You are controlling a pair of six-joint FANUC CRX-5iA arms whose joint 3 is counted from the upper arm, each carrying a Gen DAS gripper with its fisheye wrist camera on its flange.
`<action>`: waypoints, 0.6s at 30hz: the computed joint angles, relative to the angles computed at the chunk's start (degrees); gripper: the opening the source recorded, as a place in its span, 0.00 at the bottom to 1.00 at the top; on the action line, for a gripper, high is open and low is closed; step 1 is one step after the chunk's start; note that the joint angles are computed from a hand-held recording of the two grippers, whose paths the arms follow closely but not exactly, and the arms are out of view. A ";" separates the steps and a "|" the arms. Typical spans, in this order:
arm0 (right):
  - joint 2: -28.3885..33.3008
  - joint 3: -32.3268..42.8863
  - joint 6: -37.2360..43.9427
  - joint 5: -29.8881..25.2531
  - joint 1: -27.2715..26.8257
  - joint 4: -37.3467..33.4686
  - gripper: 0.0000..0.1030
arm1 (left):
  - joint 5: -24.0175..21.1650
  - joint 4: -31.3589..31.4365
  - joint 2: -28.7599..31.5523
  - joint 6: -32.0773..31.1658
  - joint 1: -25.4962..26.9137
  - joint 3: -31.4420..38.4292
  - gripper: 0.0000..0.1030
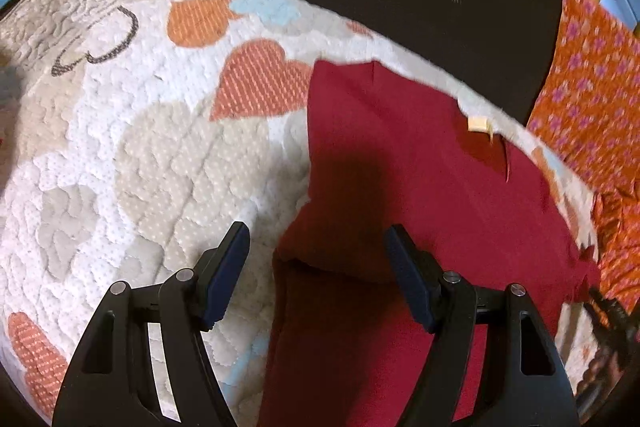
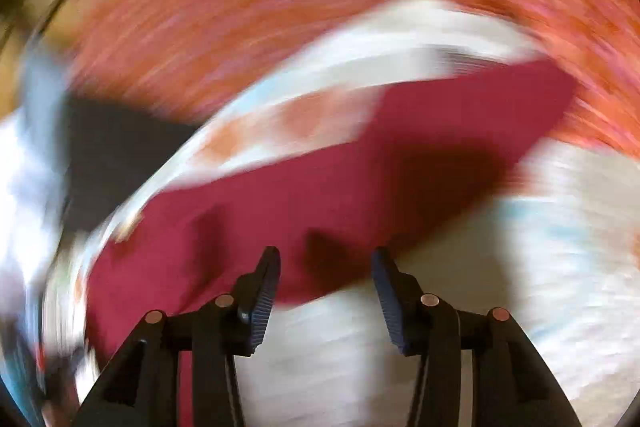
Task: Fold small clothes
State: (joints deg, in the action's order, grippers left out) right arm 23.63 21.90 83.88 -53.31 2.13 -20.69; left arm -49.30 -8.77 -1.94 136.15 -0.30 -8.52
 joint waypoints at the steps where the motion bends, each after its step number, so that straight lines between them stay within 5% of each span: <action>1: 1.42 1.09 -3.78 0.55 -2.04 0.73 0.45 | 0.12 -0.09 -0.37 0.48 0.17 -0.23 0.69; 4: 5.52 4.73 -11.28 1.65 -6.99 -1.87 0.45 | 0.76 1.20 -1.02 0.90 1.20 -1.18 0.69; 6: 7.42 7.09 -7.72 3.31 -10.88 -12.87 0.45 | 0.83 1.78 -0.89 0.91 1.49 -1.29 0.69; 8: 9.10 8.99 -6.33 3.76 -12.20 -17.46 0.28 | 0.76 1.10 -0.84 1.29 1.19 -1.10 0.69; 9: 10.01 10.32 -6.14 2.85 -12.35 -17.78 0.08 | 0.51 0.68 -0.61 1.40 0.97 -0.81 0.69; 18: 0.55 9.61 20.78 0.86 -7.78 -28.97 0.07 | 3.33 3.02 -3.22 1.03 2.45 -3.06 0.69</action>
